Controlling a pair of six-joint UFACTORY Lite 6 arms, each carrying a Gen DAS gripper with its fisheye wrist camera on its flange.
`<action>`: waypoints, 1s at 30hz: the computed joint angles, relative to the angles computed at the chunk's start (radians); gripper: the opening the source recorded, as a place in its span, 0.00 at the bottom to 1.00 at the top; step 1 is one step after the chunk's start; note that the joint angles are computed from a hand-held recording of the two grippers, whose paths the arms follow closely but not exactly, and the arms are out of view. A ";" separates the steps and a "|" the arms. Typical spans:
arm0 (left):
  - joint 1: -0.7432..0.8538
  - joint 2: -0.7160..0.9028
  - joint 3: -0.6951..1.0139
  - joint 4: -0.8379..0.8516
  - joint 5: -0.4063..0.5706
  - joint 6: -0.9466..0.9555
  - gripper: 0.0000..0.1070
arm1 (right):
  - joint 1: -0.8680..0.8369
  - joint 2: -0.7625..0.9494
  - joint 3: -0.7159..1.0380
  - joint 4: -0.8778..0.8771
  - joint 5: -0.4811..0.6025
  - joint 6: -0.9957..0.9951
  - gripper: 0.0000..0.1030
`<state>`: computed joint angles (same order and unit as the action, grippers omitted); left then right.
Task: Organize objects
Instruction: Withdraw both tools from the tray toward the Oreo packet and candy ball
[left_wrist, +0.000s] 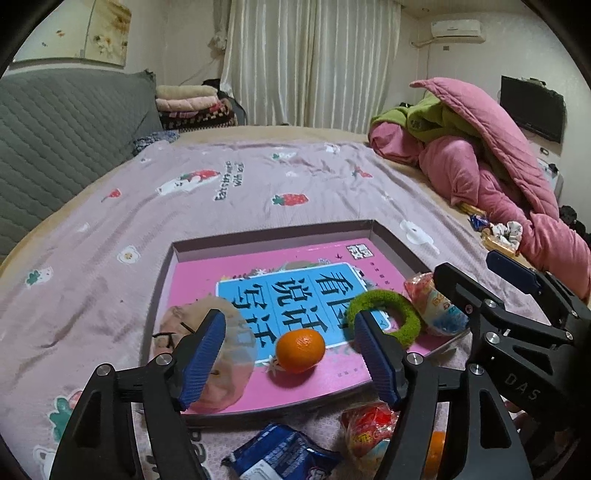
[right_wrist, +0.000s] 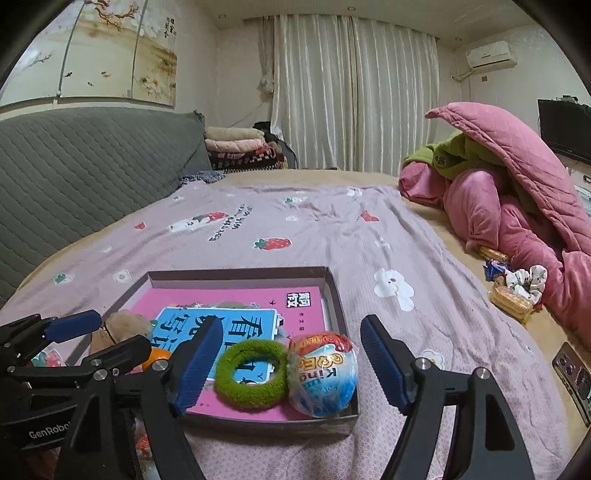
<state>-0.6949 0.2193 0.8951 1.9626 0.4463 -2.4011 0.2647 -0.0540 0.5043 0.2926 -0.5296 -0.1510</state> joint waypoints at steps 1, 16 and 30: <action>0.001 -0.015 -0.013 0.002 0.010 -0.006 0.69 | 0.002 -0.008 -0.006 -0.004 -0.006 0.002 0.75; 0.028 -0.174 -0.175 0.088 0.058 -0.139 0.69 | 0.019 -0.131 -0.103 -0.061 -0.067 0.046 0.77; -0.131 -0.194 -0.221 -0.036 0.203 -0.063 0.69 | 0.094 -0.272 -0.213 -0.044 -0.079 0.038 0.81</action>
<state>-0.8257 0.0254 0.6737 1.9261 0.6493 -2.4644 0.3587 -0.3257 0.2912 0.2491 -0.6086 -0.1129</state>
